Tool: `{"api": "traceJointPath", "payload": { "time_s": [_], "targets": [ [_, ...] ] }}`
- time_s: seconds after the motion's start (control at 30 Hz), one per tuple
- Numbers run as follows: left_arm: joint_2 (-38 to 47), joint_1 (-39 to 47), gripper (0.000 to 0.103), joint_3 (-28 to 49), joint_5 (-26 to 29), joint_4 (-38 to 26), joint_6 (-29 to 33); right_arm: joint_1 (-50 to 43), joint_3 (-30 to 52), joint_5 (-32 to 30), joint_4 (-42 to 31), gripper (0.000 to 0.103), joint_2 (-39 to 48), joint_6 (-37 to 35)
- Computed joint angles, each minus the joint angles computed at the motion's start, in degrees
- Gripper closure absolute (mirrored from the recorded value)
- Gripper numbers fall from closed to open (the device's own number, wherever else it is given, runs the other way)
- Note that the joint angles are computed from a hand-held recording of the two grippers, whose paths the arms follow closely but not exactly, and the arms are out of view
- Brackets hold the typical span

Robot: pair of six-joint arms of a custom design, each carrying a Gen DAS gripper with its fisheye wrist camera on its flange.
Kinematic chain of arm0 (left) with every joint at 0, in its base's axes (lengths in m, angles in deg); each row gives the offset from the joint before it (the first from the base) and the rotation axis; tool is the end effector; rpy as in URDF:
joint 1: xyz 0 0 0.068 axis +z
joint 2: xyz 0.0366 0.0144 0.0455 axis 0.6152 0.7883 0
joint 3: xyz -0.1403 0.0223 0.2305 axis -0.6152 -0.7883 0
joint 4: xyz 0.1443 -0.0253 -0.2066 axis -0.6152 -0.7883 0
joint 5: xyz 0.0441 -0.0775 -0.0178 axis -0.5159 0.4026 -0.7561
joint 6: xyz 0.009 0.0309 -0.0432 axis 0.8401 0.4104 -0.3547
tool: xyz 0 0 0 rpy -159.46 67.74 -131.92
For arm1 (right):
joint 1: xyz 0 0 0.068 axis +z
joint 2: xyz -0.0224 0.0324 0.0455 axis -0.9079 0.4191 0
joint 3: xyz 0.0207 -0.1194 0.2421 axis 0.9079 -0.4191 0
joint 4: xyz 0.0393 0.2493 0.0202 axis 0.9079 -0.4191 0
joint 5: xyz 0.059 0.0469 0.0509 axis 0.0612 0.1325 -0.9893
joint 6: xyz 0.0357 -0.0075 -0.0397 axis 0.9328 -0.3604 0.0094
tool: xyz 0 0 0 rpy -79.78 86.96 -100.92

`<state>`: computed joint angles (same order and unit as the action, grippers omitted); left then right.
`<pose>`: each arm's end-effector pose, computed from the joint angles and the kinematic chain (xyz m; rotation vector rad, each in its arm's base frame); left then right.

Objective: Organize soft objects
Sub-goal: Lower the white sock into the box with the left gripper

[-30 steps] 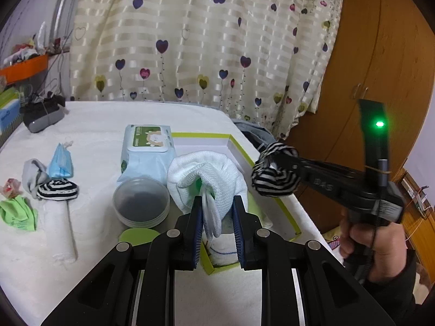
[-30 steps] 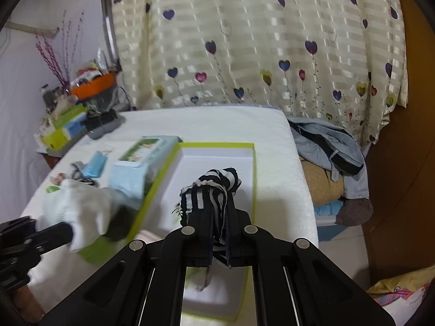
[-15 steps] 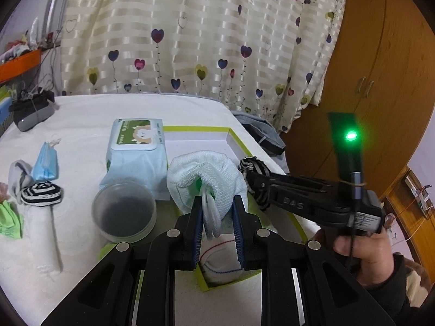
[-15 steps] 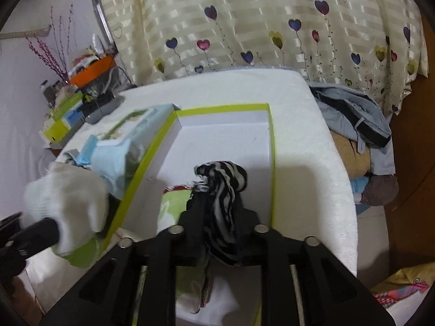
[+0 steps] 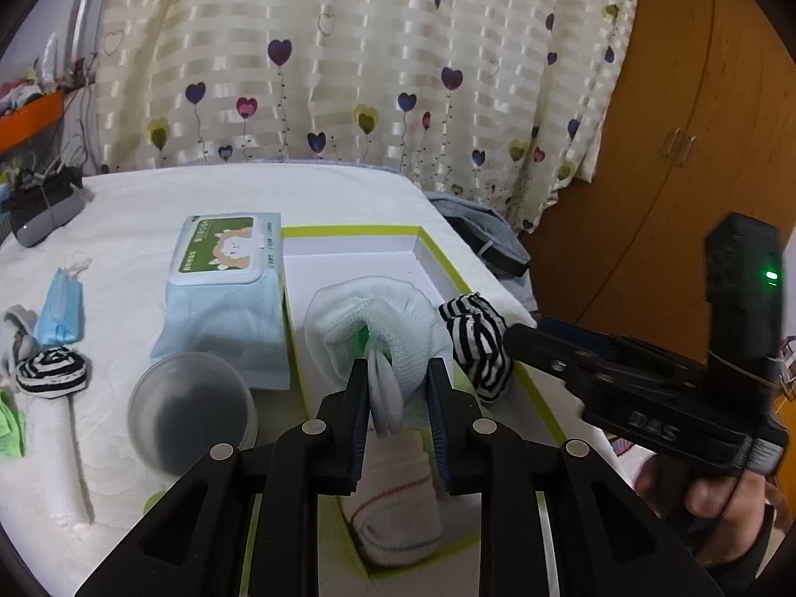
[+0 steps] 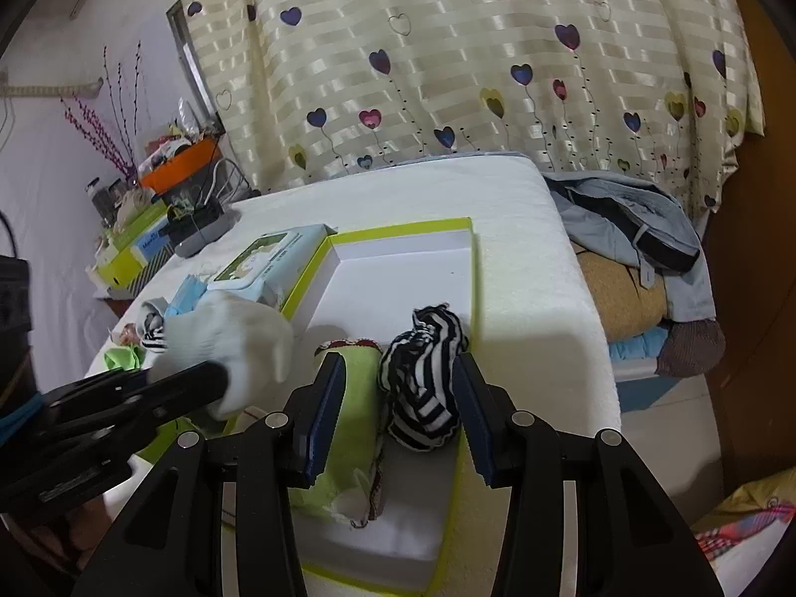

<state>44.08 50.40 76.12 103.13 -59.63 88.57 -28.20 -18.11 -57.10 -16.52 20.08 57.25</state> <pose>0.3439 0.0496 0.1672 0.8326 2.2180 -0.6670 0.2384 0.1580 0.1649 0.4074 2.2217 0.1573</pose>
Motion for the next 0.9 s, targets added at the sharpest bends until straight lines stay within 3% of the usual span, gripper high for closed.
{"api": "traceJointPath", "payload": {
  "time_s": [0.2,0.57,0.9],
  "targets": [
    [1.95,-1.78,0.061,1.21,-0.56,0.88,-1.62,0.24,-1.55,0.28,0.63,0.057,-1.87,-0.03],
    [0.62,0.05,0.060,0.83,1.03,-0.26,-0.58,2.63,-0.69,2.21,-0.78,0.057,-2.61,0.13],
    [0.08,6.45,0.060,3.25,4.76,-10.12,7.83,7.09,3.72,5.40,-5.84,0.057,-1.32,1.65]
  ]
}}
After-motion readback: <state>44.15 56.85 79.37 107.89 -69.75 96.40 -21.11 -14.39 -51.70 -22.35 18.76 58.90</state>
